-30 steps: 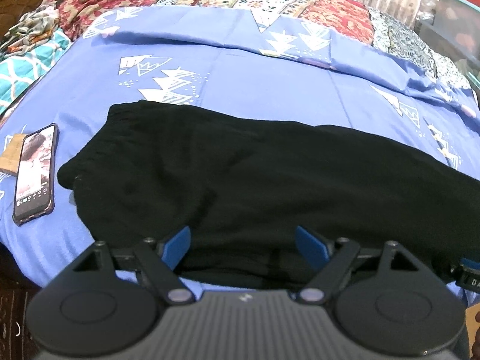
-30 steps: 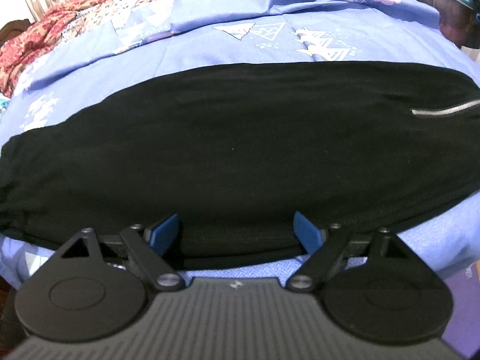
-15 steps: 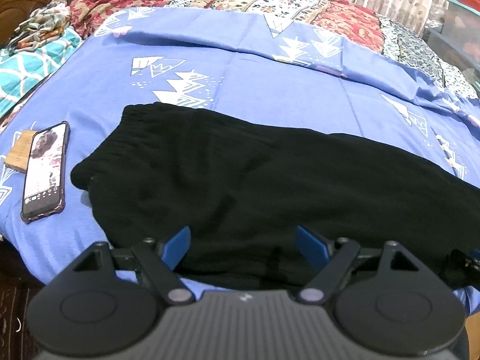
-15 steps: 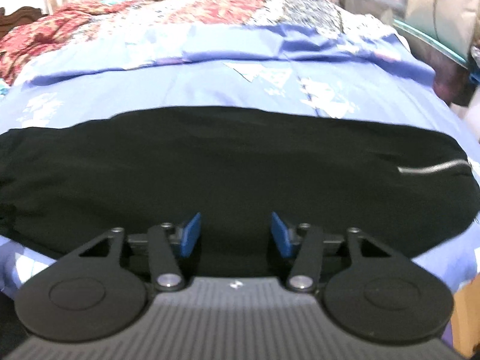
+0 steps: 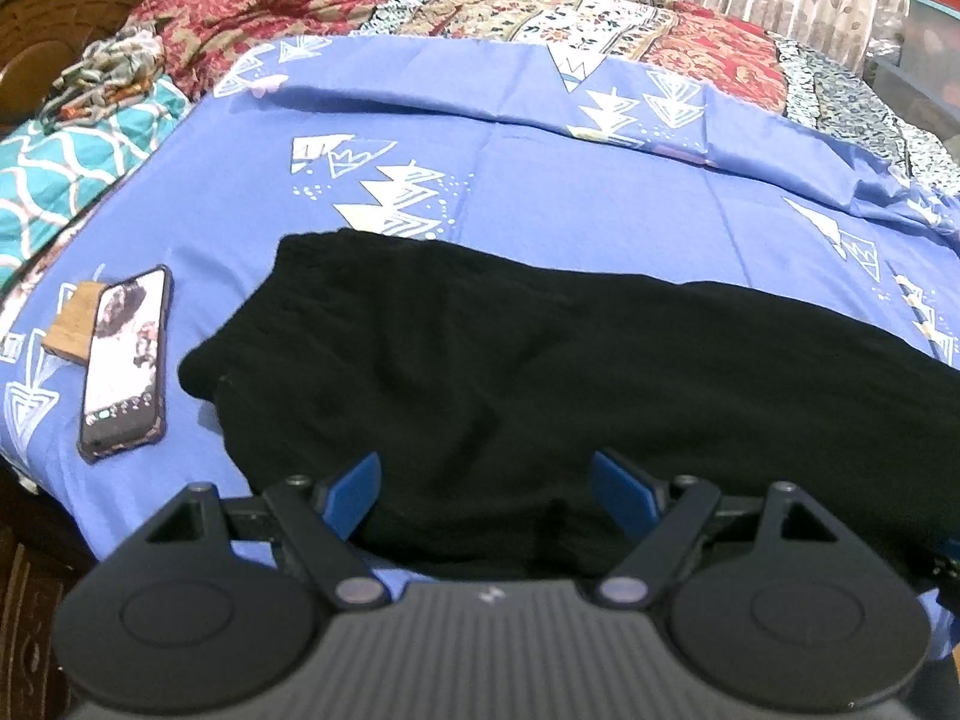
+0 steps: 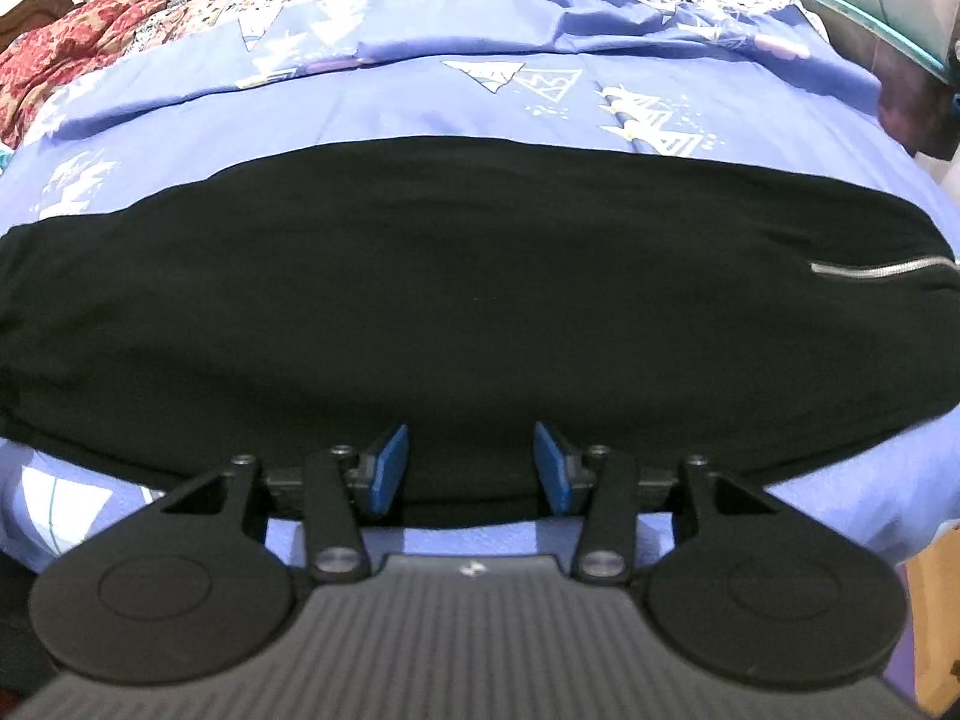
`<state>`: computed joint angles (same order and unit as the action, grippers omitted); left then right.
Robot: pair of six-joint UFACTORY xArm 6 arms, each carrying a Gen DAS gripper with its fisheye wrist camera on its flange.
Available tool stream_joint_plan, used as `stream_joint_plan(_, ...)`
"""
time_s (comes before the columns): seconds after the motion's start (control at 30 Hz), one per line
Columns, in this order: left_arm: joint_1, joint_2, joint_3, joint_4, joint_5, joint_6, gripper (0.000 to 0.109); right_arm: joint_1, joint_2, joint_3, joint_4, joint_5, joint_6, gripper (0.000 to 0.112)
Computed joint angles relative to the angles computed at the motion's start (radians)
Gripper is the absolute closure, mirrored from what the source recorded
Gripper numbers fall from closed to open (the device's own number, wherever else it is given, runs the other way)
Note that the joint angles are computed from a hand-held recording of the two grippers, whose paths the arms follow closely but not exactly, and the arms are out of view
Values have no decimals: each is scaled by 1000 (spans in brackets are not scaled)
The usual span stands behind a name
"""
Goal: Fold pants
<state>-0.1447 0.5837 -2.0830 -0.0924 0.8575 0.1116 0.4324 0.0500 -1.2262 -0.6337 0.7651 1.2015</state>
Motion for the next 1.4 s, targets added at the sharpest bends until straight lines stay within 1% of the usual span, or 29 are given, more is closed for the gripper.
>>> stream_joint_plan(0.13, -2, -2, 1, 22, -5, -15, 29, 12, -3, 3, -18, 3, 18, 64)
stream_joint_plan(0.2, -5, -8, 9, 33, -11, -22, 29, 15, -8, 8, -47, -4, 39, 64)
stream_joint_plan(0.37, -12, -19, 25, 58, -25, -30, 29, 13, -39, 40, -151, -69, 96, 64)
stream_joint_plan(0.47, -17, -19, 24, 71, -22, -33, 29, 0, -45, 55, -121, -100, 71, 64)
stream_joint_plan(0.53, -21, -19, 24, 78, -22, -31, 29, -14, -57, 77, -98, -117, 84, 64)
stream_joint_plan(0.57, -24, -18, 22, 80, -19, -30, 29, -22, -68, 93, -101, -123, 112, 64)
stream_joint_plan(0.67, -33, -6, 4, 57, 3, -15, 29, -55, -128, 151, -161, -127, 249, 62)
stream_joint_plan(0.77, -49, 10, -18, 24, 30, 14, 29, -94, -212, 228, -223, -109, 397, 62)
stream_joint_plan(0.9, -81, 25, -26, 0, 43, 63, 29, -164, -376, 379, -278, -61, 595, 61)
stream_joint_plan(1.0, -106, 45, -43, -4, 66, 87, 29, -234, -509, 515, -307, -70, 750, 55)
stream_joint_plan(1.07, -118, 70, -77, -17, 108, 100, 29, -287, -580, 598, -345, -103, 847, 51)
stream_joint_plan(1.1, -124, 76, -84, -14, 124, 98, 29, -324, -602, 630, -366, -141, 883, 50)
stream_joint_plan(1.13, -129, 88, -103, -13, 149, 96, 29, -343, -621, 659, -395, -171, 929, 45)
stream_joint_plan(1.17, -133, 92, -110, -13, 167, 95, 29, -391, -627, 684, -421, -232, 962, 40)
stream_joint_plan(1.2, -136, 88, -105, -13, 178, 95, 29, -432, -627, 708, -461, -287, 1016, 40)
stream_joint_plan(1.23, -139, 84, -100, -8, 183, 95, 29, -463, -626, 723, -510, -332, 1074, 39)
stream_joint_plan(1.27, -144, 76, -87, 1, 182, 94, 29, -499, -615, 727, -601, -381, 1168, 39)
stream_joint_plan(1.37, -146, 79, -102, 17, 201, 84, 29, -553, -582, 695, -784, -424, 1338, 38)
stream_joint_plan(1.4, -146, 82, -110, 21, 207, 79, 29, -570, -573, 685, -818, -434, 1372, 38)
